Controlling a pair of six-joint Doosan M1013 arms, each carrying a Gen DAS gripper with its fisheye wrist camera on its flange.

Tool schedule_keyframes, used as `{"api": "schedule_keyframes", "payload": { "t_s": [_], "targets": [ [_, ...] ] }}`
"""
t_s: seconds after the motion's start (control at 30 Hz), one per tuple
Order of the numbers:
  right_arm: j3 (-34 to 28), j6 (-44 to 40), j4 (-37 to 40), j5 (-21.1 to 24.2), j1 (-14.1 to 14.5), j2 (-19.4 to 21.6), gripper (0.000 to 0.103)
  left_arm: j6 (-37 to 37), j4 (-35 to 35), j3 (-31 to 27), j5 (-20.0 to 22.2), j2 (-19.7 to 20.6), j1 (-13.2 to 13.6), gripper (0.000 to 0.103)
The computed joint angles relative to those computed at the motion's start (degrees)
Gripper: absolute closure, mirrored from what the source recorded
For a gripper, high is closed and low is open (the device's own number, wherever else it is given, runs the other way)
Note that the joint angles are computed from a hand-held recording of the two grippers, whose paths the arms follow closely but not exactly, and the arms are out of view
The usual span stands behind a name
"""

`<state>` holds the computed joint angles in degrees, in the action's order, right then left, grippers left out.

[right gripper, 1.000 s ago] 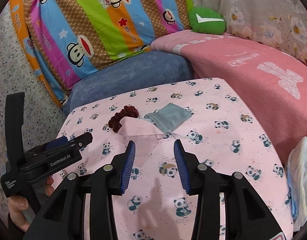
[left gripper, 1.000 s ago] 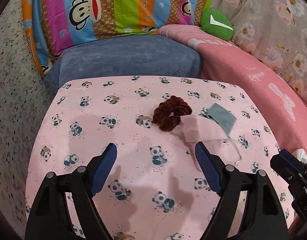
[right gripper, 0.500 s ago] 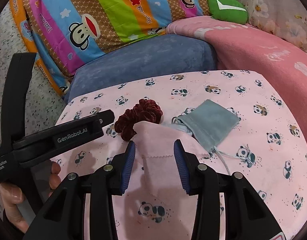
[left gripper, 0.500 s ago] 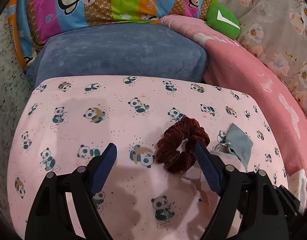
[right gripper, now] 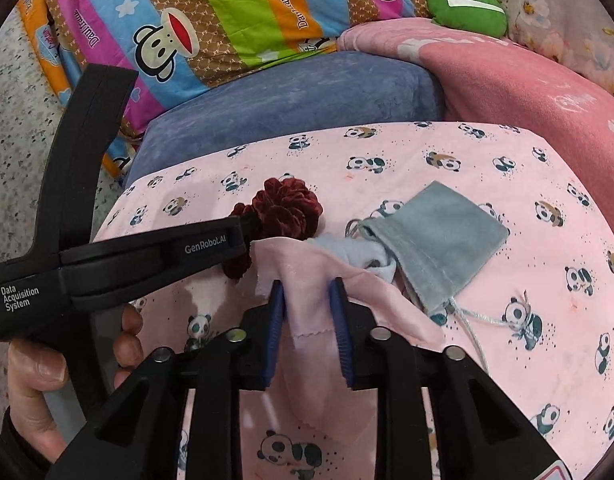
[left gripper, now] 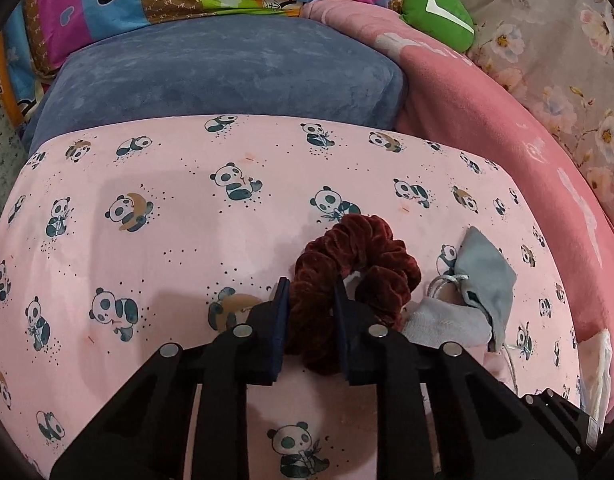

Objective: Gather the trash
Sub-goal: 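Lift and carry the dark red scrunchie and pink cloth toward the bin with both grippers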

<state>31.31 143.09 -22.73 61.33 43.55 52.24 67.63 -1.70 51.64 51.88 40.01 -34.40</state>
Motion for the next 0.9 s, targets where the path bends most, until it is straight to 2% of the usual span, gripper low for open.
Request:
{"api": "schedule_keyframes", "payload": {
  "t_s": [0.1, 0.4, 0.67, 0.9],
  "targets": [
    [2.2, 1.1, -0.9, -0.7, 0.4, -1.2, 0.090, -0.6, 0.6, 2.0, -1.2, -1.5, -0.4, 0.085],
    [13.5, 8.1, -3.2, -6.6, 1.8, -8.1, 0.092, -4.2, 3.8, 7.2, -4.4, -5.9, -2.2, 0.085],
    [23.1, 14.7, -5.1, -8.7, 3.1, -14.3, 0.093, -7.1, 6.3, 12.2, -7.1, -10.3, -4.3, 0.085],
    [28.6, 18.9, -6.2, -10.5, 3.6, -17.4, 0.089, -7.2, 6.0, 14.4, -8.0, -12.2, -6.1, 0.085]
  ]
}}
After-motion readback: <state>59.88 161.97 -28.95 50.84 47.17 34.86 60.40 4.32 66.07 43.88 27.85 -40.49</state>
